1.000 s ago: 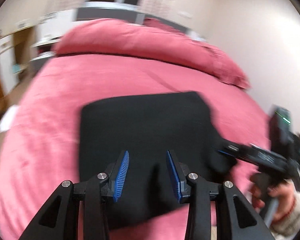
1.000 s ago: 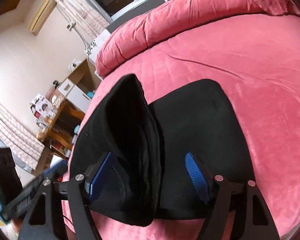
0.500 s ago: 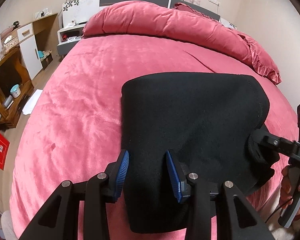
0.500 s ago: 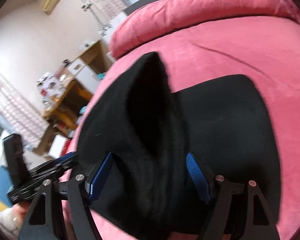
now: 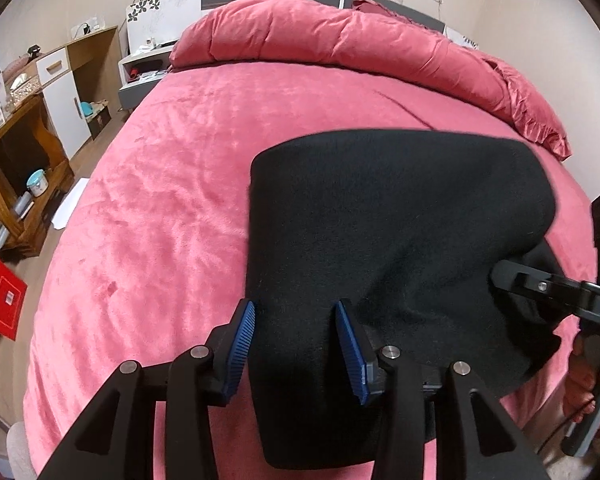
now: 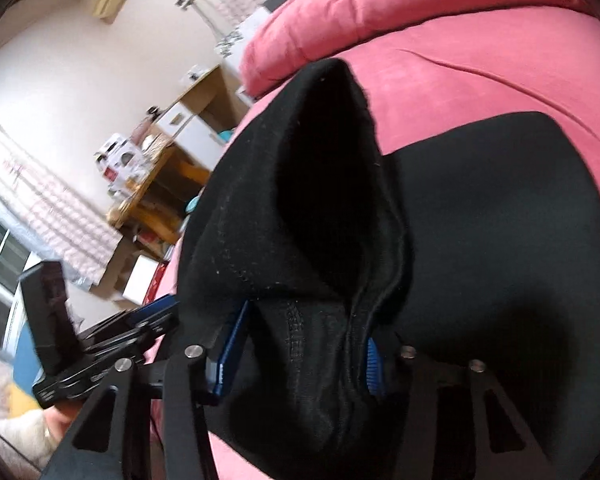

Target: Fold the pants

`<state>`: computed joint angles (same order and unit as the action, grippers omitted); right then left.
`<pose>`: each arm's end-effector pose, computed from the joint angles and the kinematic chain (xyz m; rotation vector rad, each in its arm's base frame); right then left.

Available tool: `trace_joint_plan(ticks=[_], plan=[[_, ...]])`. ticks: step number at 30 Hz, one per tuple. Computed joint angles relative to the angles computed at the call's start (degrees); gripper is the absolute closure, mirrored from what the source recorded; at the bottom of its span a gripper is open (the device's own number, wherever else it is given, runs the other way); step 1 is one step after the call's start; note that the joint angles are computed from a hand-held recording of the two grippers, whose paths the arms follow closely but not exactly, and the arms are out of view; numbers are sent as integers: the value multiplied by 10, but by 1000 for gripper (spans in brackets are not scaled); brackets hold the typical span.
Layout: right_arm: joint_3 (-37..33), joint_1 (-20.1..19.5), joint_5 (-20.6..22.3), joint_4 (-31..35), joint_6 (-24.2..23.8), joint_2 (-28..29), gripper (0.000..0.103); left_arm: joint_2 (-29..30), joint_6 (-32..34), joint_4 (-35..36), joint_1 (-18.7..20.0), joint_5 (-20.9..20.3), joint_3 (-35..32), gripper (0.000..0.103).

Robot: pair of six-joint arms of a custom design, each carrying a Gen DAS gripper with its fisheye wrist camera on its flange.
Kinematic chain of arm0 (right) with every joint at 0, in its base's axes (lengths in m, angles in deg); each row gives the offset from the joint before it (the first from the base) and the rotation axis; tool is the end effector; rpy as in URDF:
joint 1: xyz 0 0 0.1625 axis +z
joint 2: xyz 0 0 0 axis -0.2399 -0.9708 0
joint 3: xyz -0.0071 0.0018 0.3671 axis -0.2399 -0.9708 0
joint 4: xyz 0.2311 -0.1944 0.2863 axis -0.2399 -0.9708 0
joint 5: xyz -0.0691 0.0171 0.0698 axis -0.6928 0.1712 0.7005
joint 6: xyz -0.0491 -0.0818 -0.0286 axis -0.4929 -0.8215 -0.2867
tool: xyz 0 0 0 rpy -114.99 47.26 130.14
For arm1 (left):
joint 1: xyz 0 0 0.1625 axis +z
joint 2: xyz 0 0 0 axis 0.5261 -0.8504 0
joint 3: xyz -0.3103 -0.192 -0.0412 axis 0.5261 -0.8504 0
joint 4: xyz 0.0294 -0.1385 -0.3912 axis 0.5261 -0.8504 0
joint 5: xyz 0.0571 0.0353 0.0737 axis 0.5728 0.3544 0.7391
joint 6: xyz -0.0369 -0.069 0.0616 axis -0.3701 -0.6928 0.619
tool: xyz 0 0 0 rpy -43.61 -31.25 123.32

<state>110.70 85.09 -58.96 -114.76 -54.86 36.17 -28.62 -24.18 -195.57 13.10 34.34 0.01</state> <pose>-0.0952 -0.7329 0.2877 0.7993 -3.0011 0.3905 -0.3187 -0.6235 -0.0788 0.0261 2.2621 -0.8376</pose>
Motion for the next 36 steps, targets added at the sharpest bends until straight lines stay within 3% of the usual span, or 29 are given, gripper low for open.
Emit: trace_joint_plan(ticks=[1, 2, 7, 13, 17, 21, 26, 29, 31, 33, 36], plan=[[7, 1, 0, -5, -3, -3, 77, -1, -5, 1, 1, 0, 1, 60], [11, 1, 2, -8, -2, -5, 85, 0, -8, -1, 2, -1, 1, 60], [44, 8, 22, -40, -6, -39, 88, 3, -12, 23, -1, 1, -14, 60], [49, 10, 86, -32, -39, -85, 89, 41, 83, -3, -21, 5, -72, 60], [39, 3, 91, -48, -42, -95, 89, 97, 169, -6, -25, -14, -158, 60], [8, -14, 55, -74, -4, -73, 89, 155, 197, 51, -14, -41, -253, 60], [-28, -35, -2, -91, 47, -29, 88, 233, 283, 95, -14, -10, -354, 59], [-44, -41, -17, -98, 76, -13, 86, 241, 300, 90, -14, 1, -359, 59], [-36, -33, -21, -110, 90, -20, 78, 220, 279, 92, -14, -16, -339, 59], [3, -19, -32, -192, 55, -41, 77, 197, 255, 87, -14, -26, -316, 59], [39, -2, -8, -261, -15, -67, 77, 188, 242, 80, -15, 14, -310, 58]])
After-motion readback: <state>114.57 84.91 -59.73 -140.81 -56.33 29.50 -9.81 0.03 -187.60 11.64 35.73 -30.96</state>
